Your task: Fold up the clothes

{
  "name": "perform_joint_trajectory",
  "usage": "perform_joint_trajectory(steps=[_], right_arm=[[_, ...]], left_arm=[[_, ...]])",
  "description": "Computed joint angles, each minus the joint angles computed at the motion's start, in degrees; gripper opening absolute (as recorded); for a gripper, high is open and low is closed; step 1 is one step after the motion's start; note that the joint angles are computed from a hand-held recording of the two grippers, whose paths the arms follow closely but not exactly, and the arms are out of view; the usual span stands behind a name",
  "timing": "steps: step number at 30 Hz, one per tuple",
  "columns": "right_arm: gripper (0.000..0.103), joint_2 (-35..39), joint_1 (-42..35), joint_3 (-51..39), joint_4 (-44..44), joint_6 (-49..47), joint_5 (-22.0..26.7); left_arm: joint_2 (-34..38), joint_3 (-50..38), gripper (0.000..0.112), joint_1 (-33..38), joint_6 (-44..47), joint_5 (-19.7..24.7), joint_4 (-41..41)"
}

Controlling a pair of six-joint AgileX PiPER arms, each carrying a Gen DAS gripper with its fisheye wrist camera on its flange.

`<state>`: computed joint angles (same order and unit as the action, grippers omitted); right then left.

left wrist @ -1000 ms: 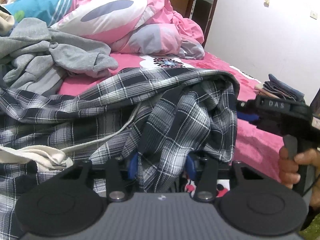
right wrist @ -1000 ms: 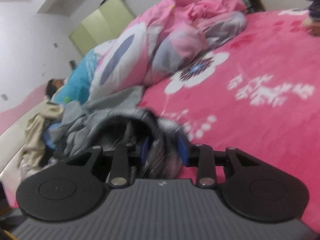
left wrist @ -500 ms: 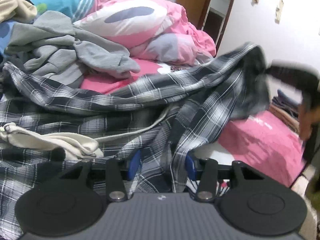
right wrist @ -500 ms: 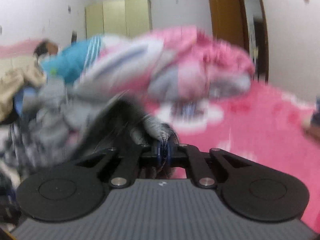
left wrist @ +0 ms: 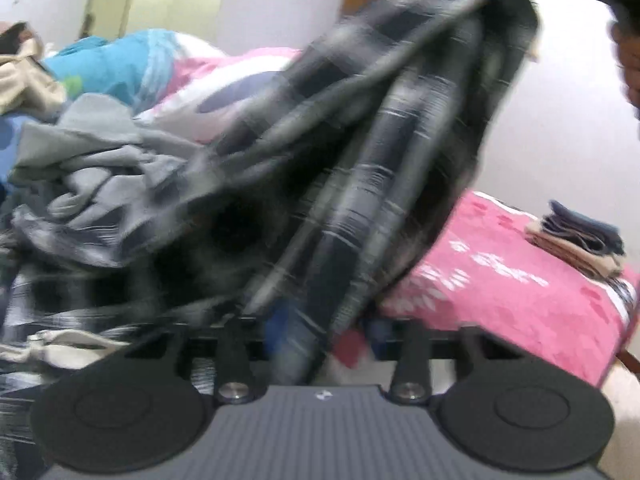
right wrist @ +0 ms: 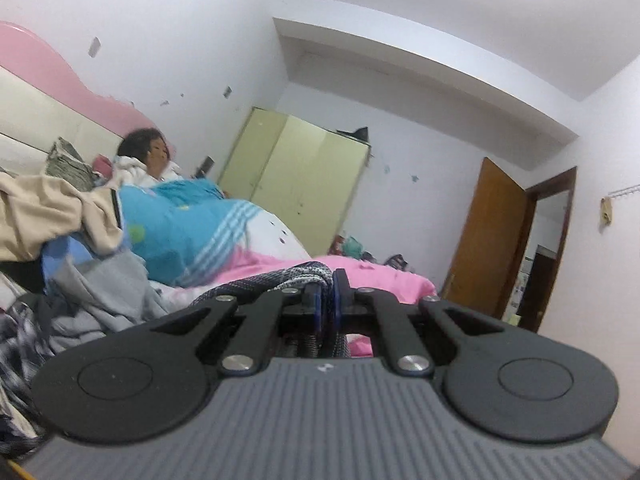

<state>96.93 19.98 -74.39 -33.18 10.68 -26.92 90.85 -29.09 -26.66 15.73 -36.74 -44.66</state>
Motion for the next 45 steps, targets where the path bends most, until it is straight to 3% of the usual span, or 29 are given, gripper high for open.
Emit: perform_joint_trajectory(steps=[5,9,13,18,20,22,25,29,30,31,33,36,40,42,45], right_arm=[[0.004,-2.34,-3.93,1.95,-14.09,18.96,2.7],[0.005,-2.71,-8.86,4.8,-29.15,37.24,3.96],[0.006,-0.33,-14.18,8.02,-45.78,56.58,3.79],[0.008,7.2,-19.45,9.99,-52.08,67.96,3.01],[0.008,10.43,-21.81,8.98,-53.47,72.97,-0.03],[0.008,12.81,-23.38,8.33,-53.4,74.59,-3.17],[0.012,15.36,-25.02,7.37,-53.68,74.43,-8.4],[0.04,17.91,-24.94,5.35,-55.93,73.77,-9.93],[0.04,19.1,-24.49,4.13,-56.08,73.89,-9.48],[0.038,20.31,-24.08,2.84,-55.87,73.89,-8.95],[0.005,21.35,-24.3,1.26,-53.71,73.99,-9.51],[0.004,19.25,-24.23,1.53,-43.35,67.44,-12.25],[0.004,14.0,-21.37,1.76,-29.51,55.36,-13.84],[0.004,11.64,-19.2,0.41,-24.65,50.19,-13.57],[0.004,10.39,-17.18,-5.05,-24.34,48.46,-13.19]], left_arm=[[-6.53,3.81,0.004,1.15,0.57,0.29,-5.01],[-15.01,8.12,0.004,0.94,6.95,1.41,-9.25],[-21.21,10.51,0.004,-2.22,20.42,2.84,-19.47],[-23.14,11.85,0.004,-5.35,36.93,4.17,-35.33],[-24.74,12.17,0.005,-4.24,43.37,7.91,-40.13],[-26.36,12.05,0.016,-4.35,49.05,9.3,-45.0],[-27.64,11.32,0.039,-9.36,49.18,4.25,-46.19],[-26.57,9.75,0.054,-11.21,43.16,4.45,-39.32],[-24.93,8.94,0.056,-10.55,40.97,5.79,-36.48],[-22.34,7.64,0.057,-10.22,39.01,6.87,-33.72],[-16.85,5.24,0.058,-9.39,33.6,8.64,-26.53],[-8.53,1.74,0.059,-7.83,24.62,11.92,-15.47],[-0.55,-1.32,0.059,-6.18,19.18,13.99,-10.55],[-1.09,-0.2,0.059,-4.89,12.32,14.45,-4.5],[-2.43,1.53,0.058,-2.19,2.95,16.0,4.7]])
